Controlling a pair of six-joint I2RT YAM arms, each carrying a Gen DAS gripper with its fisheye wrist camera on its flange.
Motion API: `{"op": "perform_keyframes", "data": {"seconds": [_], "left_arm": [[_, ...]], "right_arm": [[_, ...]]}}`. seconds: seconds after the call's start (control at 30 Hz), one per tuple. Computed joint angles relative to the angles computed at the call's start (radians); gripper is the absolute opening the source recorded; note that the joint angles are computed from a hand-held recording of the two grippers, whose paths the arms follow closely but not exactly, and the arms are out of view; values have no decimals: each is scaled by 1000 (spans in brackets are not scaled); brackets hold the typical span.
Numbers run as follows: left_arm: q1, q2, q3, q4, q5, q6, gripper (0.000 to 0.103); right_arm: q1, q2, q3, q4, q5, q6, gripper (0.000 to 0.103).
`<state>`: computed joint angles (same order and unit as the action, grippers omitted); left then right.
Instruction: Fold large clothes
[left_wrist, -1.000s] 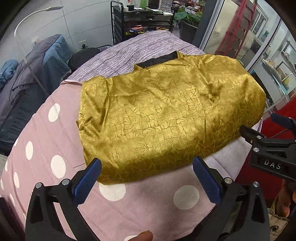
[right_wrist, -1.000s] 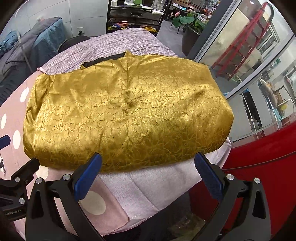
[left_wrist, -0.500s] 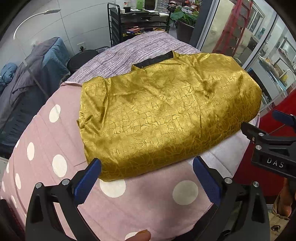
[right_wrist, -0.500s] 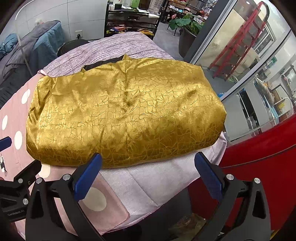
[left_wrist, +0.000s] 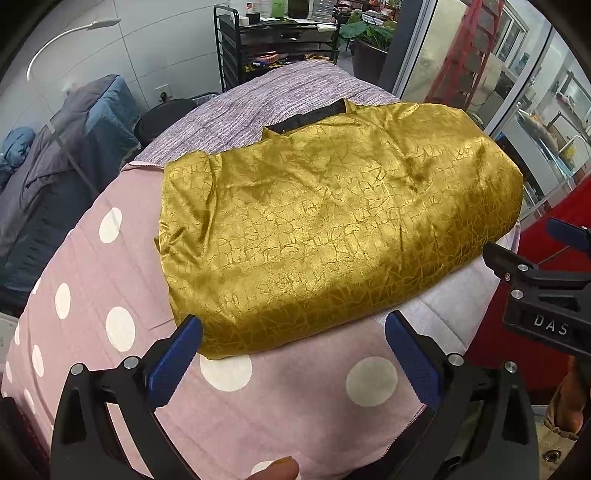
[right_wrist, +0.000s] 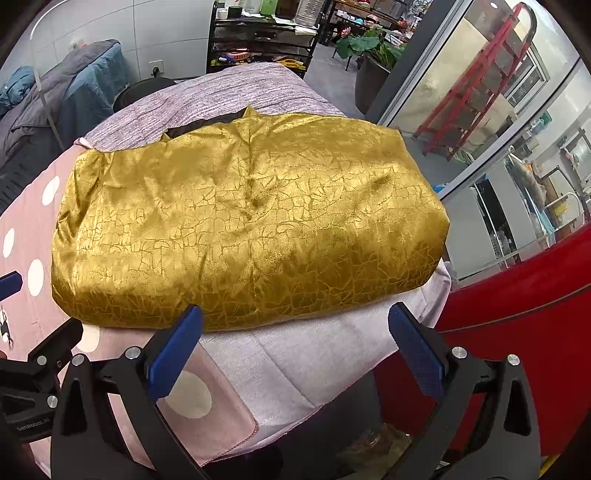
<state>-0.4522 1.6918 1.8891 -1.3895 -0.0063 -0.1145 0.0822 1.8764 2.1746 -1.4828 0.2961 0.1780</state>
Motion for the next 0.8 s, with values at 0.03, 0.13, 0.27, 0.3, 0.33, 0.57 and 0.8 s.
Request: {"op": "perform_keyframes", "data": {"seconds": [0.03, 0.13, 0.27, 0.3, 0.33, 0.57, 0.8], "left_arm": [[0, 1, 0, 0, 0, -3, 97], [0, 3, 1, -2, 0, -4, 97], [-1, 7, 5, -7, -1, -2, 97], [-1, 9, 6, -7, -2, -3, 97], [-2, 9, 6, -8, -4, -3, 97], [-5, 12, 3, -12, -9, -9, 97], [-12, 12, 1, -13, -13, -13, 97]], "right_arm": [[3, -3, -5, 1, 2, 4, 98], [3, -9, -17, 4, 1, 1, 98], [3, -9, -22, 7, 1, 2, 98], [2, -8, -22, 6, 0, 0, 98], [0, -6, -20, 6, 0, -2, 98], [-1, -2, -29, 8, -5, -6, 98], [-2, -2, -31, 8, -7, -8, 98]]}}
